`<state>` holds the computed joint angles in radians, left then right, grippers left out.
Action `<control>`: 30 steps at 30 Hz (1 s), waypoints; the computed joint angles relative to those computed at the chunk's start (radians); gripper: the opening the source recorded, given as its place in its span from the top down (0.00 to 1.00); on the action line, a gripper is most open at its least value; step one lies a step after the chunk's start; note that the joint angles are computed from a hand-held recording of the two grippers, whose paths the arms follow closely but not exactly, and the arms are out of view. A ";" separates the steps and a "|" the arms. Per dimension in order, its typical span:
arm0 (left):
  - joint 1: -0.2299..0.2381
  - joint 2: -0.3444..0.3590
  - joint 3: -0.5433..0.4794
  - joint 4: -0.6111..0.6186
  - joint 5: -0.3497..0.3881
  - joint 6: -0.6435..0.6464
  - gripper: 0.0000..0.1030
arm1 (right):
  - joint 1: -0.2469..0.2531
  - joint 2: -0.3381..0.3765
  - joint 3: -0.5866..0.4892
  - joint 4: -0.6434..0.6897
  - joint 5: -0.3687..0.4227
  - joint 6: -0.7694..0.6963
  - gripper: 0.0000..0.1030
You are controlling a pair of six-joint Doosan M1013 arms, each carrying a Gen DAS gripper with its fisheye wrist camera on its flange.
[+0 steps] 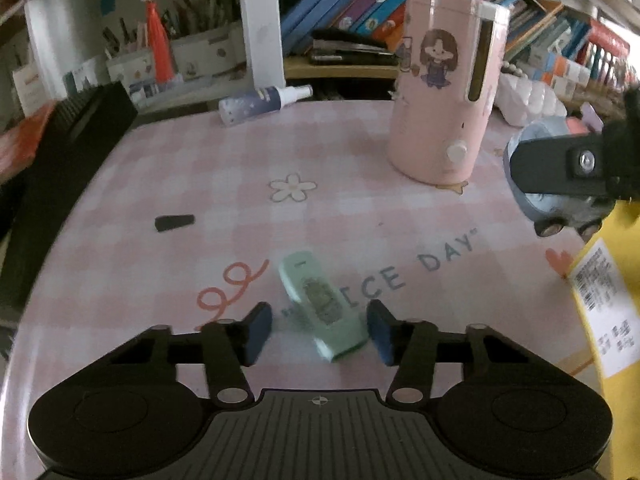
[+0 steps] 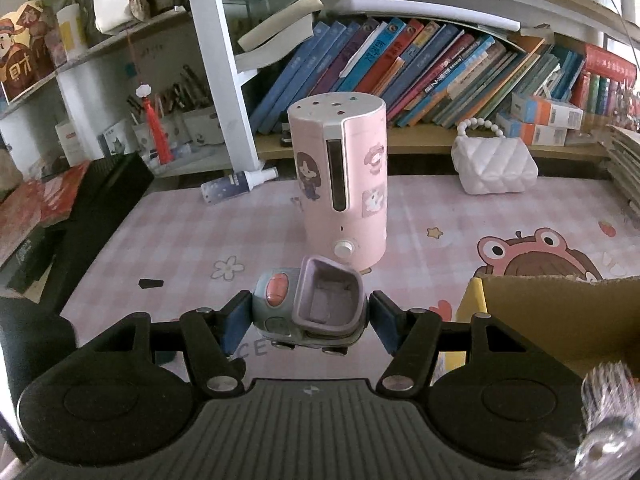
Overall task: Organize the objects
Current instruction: 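Grasp the grey toy car with the right tool while the left tool grasps the mint-green toy, then carry the mint-green toy and toy car over the yellow box with both tools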
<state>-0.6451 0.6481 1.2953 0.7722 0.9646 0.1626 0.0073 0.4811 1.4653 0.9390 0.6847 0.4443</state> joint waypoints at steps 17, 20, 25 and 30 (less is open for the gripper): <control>-0.050 -0.136 0.147 0.103 -0.071 -0.190 0.78 | -0.021 -0.037 0.051 0.036 0.094 -0.147 0.41; -0.070 -0.169 0.183 0.141 -0.072 -0.256 0.78 | -0.026 -0.050 0.068 0.033 0.115 -0.190 0.41; -0.106 -0.211 0.231 0.189 -0.071 -0.332 0.78 | -0.040 -0.079 0.107 0.036 0.152 -0.282 0.41; -0.137 -0.236 0.264 0.218 -0.050 -0.379 0.78 | -0.057 -0.112 0.154 0.027 0.164 -0.360 0.41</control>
<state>-0.7824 0.4120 1.5590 0.9901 0.9150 -0.2167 -0.0498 0.3688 1.6189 0.9661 0.8485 0.0840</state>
